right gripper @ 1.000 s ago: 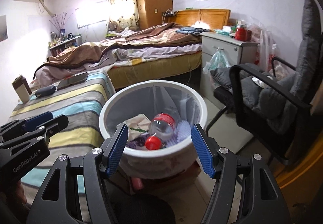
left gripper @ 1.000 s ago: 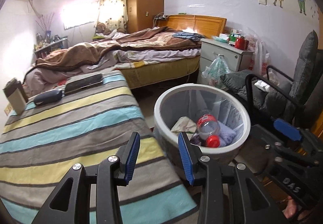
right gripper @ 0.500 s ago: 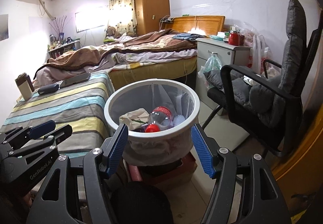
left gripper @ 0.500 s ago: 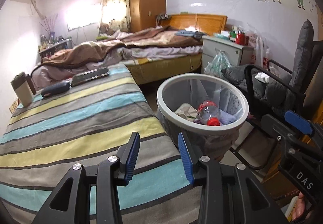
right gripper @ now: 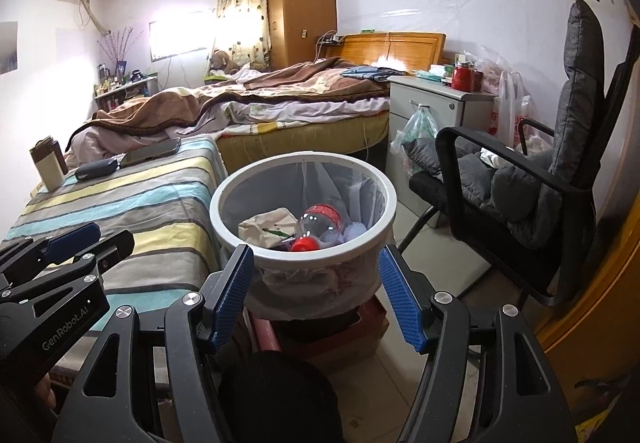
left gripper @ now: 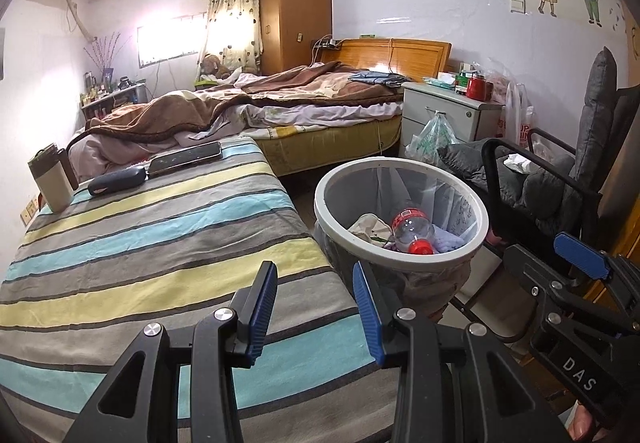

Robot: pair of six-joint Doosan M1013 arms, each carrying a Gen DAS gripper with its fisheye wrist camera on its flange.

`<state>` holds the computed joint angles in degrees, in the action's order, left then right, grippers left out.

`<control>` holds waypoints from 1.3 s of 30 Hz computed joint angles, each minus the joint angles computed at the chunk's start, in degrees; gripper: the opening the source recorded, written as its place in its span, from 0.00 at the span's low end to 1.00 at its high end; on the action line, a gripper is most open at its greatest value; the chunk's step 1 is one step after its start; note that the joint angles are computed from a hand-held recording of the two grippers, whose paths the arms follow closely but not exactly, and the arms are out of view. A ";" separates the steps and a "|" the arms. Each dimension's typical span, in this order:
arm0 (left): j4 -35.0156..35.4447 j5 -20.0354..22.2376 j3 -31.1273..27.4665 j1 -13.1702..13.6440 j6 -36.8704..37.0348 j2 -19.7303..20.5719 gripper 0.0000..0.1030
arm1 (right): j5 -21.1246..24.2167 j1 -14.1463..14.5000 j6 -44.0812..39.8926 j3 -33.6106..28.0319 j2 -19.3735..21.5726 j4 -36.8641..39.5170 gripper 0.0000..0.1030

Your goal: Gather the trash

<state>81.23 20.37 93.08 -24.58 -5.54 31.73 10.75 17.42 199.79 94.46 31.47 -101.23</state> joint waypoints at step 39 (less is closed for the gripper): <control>1.14 -0.04 1.24 0.00 -2.14 -1.06 0.38 | 0.80 0.82 0.55 0.17 -0.24 -0.93 0.64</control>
